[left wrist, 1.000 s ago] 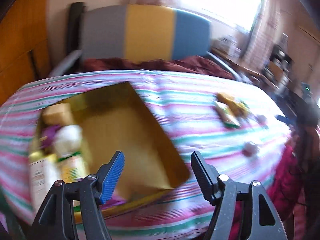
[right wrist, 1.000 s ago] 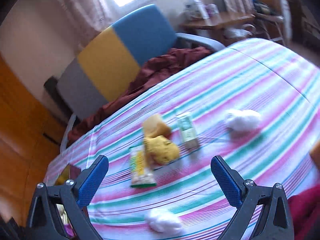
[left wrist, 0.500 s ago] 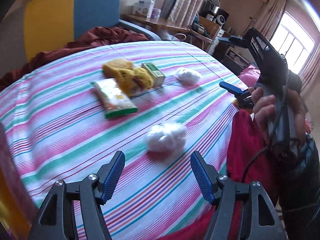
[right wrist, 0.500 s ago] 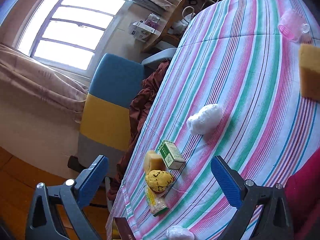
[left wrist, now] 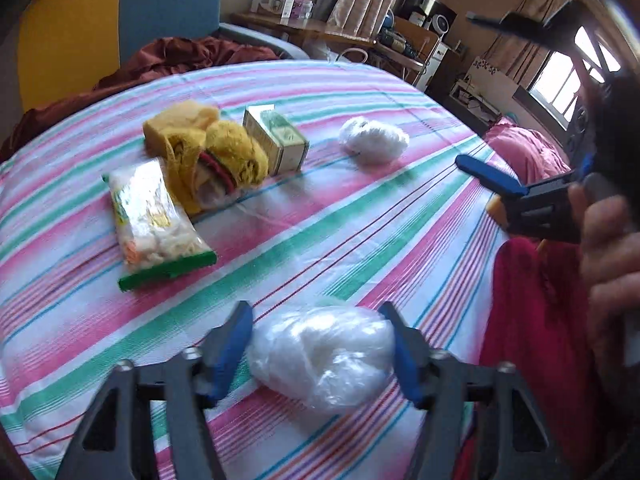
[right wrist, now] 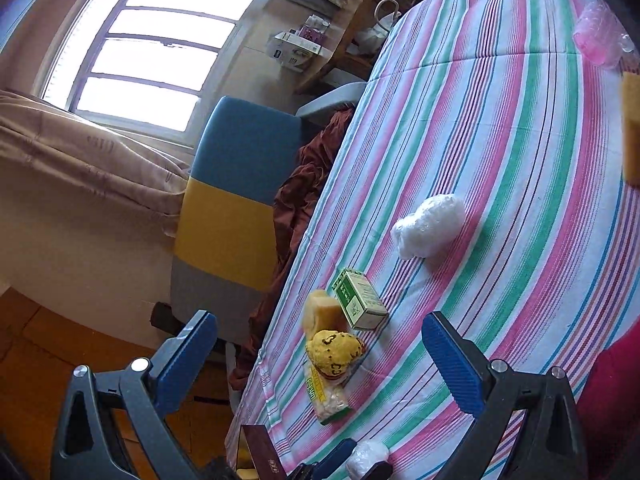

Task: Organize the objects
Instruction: 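Close the left tool on the clear plastic-wrapped bundle and lift it, then grasp the green box with the right tool and lift it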

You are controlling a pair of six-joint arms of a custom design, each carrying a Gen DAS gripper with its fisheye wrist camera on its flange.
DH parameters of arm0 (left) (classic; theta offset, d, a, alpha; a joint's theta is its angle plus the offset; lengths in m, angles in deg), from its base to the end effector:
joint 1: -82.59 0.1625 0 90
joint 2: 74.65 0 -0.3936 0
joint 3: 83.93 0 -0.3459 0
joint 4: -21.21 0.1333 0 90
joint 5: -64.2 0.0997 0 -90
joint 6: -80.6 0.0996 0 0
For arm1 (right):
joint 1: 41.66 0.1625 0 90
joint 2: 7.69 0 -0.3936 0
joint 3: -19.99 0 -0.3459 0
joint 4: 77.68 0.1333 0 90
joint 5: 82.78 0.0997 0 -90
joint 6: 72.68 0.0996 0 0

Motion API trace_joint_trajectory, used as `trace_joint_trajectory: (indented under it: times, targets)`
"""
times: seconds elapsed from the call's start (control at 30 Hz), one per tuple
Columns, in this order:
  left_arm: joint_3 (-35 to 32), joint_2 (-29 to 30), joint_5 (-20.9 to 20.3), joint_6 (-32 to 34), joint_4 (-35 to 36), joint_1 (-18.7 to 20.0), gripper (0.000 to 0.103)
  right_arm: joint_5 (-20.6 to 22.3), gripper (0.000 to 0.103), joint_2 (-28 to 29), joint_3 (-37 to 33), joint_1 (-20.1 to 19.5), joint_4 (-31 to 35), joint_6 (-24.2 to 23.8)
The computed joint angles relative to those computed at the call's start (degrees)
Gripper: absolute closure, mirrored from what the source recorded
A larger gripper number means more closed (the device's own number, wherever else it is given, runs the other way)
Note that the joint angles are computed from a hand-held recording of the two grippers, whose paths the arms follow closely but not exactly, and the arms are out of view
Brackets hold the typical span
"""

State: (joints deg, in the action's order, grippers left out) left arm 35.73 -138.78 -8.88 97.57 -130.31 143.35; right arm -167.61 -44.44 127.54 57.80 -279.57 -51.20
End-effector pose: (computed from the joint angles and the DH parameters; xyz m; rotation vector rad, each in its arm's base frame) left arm -0.0912 -0.4952 0.1471 1.0991 2.6328 -0.1938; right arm 0.2339 -0.5383 0.0621 0.2383 2.7014 -0.9467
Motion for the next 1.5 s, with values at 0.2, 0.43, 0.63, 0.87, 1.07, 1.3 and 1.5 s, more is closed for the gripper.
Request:
trace_joint_trajectory:
  times: [0.2, 0.43, 0.63, 0.87, 1.07, 1.3, 1.5]
  targets:
    - [2.9, -2.28, -2.13, 1.0, -5.94, 2.14, 0.048, -0.96, 0.0, 0.4, -1.43, 0.61, 3.32, -1.14]
    - [8.18, -6.92, 8.41, 3.99, -15.71, 3.29, 0.048, -2.93, 0.0, 0.39, -2.55, 1.19, 7.49, -1.31]
    - [9.98, -8.75, 7.37, 7.81, -21.17, 6.64, 0.059, -9.4, 0.0, 0.61, -5.16, 2.43, 16.16, 3.36]
    - [11.05, -8.07, 7.87, 8.91, -23.73, 6.27, 0.059, -16.93, 0.0, 2.03, -8.62, 4.74, 22.56, 0.47]
    - [11.09, -8.64, 6.87, 9.09, -23.45, 6.83, 0.059, -24.7, 0.0, 5.43, -14.59, 7.66, 32.01, -4.74]
    - [10.41, -9.0, 4.62, 8.4, -22.33, 7.86, 0.059, -28.76, 0.0, 7.88, -19.34, 7.63, 42.48, -1.35]
    - [9.69, -9.37, 2.73, 7.73, -21.08, 8.71, 0.059, -36.36, 0.0, 11.27, -23.72, 9.7, 47.82, -5.42]
